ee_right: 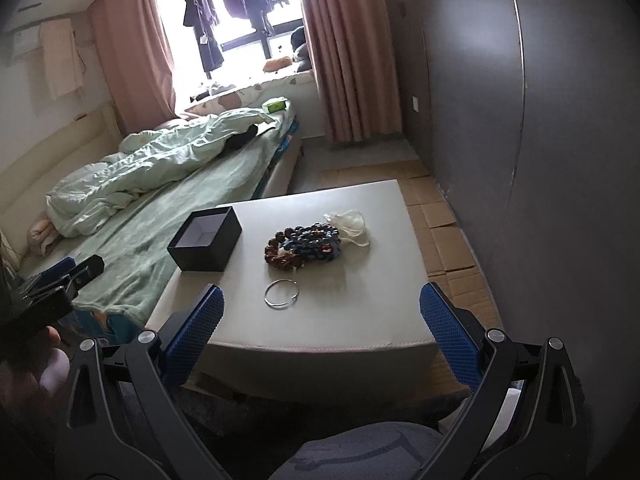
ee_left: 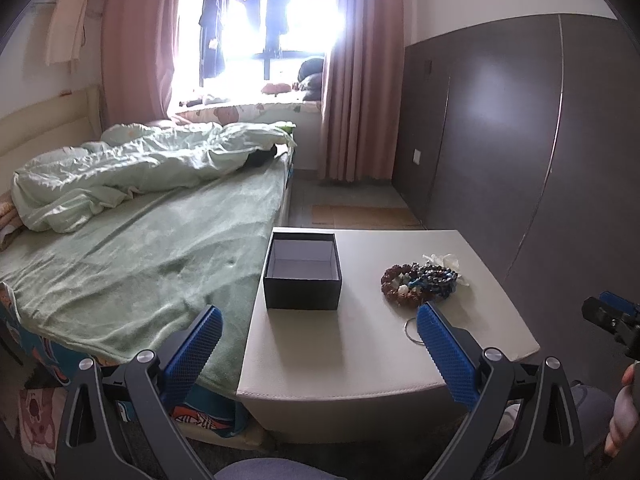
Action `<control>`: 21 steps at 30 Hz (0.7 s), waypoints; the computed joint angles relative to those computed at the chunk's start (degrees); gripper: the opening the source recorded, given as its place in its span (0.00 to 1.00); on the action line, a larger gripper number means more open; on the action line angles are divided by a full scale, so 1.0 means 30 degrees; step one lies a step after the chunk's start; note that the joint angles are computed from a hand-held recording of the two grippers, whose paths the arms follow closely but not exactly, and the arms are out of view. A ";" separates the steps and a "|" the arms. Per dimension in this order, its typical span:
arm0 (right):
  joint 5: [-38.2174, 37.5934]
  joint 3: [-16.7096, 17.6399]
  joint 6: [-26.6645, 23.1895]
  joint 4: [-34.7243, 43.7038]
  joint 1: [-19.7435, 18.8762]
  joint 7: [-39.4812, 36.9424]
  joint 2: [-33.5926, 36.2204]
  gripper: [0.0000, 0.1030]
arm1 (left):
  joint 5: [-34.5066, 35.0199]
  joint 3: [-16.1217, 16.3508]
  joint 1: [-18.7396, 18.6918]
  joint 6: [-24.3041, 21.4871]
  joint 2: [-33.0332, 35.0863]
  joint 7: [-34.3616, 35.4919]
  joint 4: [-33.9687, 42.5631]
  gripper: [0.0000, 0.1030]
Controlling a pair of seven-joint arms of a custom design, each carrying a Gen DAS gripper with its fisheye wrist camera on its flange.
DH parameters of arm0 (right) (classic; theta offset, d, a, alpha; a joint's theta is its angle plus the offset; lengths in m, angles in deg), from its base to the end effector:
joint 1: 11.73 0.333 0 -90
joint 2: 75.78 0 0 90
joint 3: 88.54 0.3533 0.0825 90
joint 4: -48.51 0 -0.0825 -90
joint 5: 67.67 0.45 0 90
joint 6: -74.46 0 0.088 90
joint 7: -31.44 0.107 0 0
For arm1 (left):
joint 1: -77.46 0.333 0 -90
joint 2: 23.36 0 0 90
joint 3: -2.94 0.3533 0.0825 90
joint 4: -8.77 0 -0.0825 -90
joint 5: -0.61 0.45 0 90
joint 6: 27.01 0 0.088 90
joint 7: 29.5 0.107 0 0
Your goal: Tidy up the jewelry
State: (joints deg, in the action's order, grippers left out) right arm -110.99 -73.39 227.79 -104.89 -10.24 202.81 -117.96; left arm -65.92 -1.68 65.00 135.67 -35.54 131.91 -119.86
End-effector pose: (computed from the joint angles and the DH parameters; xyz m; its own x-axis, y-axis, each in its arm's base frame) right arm 0.3883 0.1449 0.5222 -0.4303 -0.8800 -0.2012 -0.4571 0.4046 -0.7921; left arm 0.5582 -0.1239 0.5310 -0.5502 -0.8336 0.0488 -0.4709 0.2616 -0.8425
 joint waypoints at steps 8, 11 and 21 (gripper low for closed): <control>0.0991 -0.1313 0.1641 0.1056 -0.0287 -0.1278 0.1594 0.95 | 0.2927 -0.0567 0.0556 -0.1261 0.1206 -0.3163 0.1701 0.90; 0.1709 -0.1998 0.2530 0.1699 -0.0364 -0.2000 0.2744 0.95 | 0.4137 -0.0842 0.0603 -0.2204 0.1779 -0.4079 0.2469 0.84; 0.7948 -0.6560 0.6243 0.2468 0.2235 -0.6601 0.5977 0.63 | 0.8048 -0.2000 0.0886 -0.4686 0.5095 -0.8013 0.6133 0.62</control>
